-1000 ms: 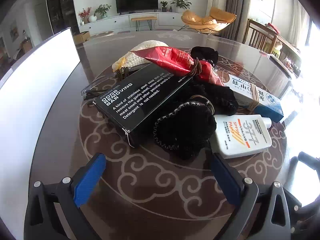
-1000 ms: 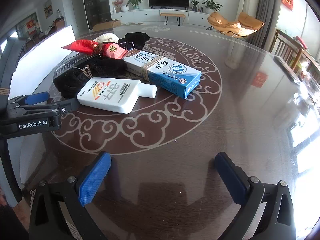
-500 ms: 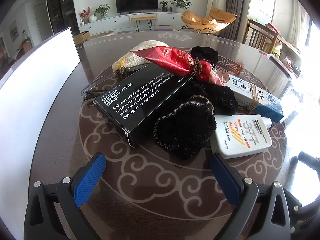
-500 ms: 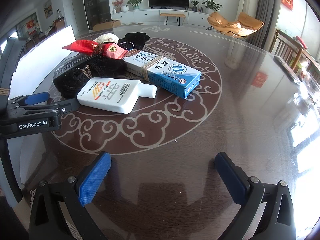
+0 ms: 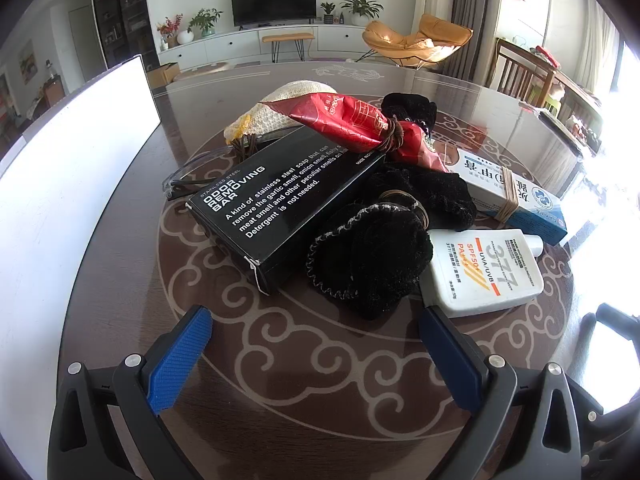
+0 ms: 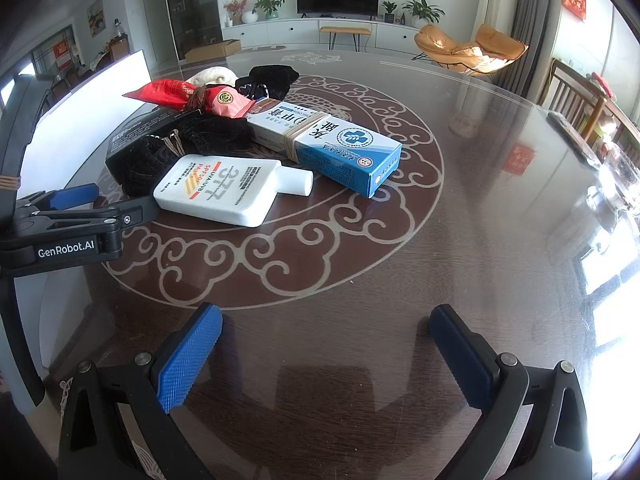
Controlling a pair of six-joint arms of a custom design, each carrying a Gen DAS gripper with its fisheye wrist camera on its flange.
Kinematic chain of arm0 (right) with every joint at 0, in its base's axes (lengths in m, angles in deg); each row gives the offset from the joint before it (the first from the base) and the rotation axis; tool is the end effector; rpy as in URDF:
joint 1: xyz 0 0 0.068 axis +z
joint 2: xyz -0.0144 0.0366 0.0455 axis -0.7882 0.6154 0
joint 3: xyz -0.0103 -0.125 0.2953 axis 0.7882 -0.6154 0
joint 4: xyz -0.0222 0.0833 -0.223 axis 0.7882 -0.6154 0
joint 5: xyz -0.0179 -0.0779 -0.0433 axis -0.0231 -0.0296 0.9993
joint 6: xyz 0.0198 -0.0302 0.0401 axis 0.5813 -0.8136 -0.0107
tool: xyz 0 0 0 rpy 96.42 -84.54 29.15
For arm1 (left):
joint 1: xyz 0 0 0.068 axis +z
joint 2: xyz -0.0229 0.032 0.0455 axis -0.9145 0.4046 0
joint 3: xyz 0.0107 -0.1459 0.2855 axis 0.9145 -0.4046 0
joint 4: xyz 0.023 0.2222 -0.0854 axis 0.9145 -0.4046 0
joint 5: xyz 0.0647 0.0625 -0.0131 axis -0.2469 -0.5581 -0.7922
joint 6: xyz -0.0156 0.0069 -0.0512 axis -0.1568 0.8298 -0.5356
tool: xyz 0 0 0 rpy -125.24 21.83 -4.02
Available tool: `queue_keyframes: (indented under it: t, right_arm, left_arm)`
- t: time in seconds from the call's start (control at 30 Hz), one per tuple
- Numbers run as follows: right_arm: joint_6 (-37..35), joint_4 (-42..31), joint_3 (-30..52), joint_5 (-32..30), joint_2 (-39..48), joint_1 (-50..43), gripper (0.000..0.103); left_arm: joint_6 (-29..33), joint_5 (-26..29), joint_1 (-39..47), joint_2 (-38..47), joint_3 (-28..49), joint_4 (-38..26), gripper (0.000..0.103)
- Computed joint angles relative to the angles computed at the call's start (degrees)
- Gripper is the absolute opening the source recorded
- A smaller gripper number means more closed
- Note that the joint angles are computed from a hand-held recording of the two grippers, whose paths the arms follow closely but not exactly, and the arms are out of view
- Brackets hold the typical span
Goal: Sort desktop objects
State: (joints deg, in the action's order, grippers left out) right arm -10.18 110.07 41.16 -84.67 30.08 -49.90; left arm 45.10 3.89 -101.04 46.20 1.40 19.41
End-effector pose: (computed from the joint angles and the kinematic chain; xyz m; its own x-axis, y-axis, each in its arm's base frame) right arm 0.2306 0.0154 0.1217 -0.7526 -0.3258 -0.5722 -0.3892 0.9211 -0.0125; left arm 0.2345 -0.1454 0.0992 -0.7968 -0.1415 -0.5875 -0.1774 0.9841 0.0037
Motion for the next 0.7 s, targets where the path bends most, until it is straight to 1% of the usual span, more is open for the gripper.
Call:
queue_keyframes:
  t: [0.5, 0.7]
  right_arm:
    - [0.12, 0.55, -0.36, -0.18, 0.01, -0.16, 0.103]
    - [1.26, 2.75, -1.7, 0.74, -0.02, 0.15, 0.103]
  left_arm:
    - [0.12, 0.07, 0.11, -0.13, 0.03, -0.11, 0.103]
    - [0.18, 0.11, 0.17, -0.13, 0.04, -0.09, 0.103]
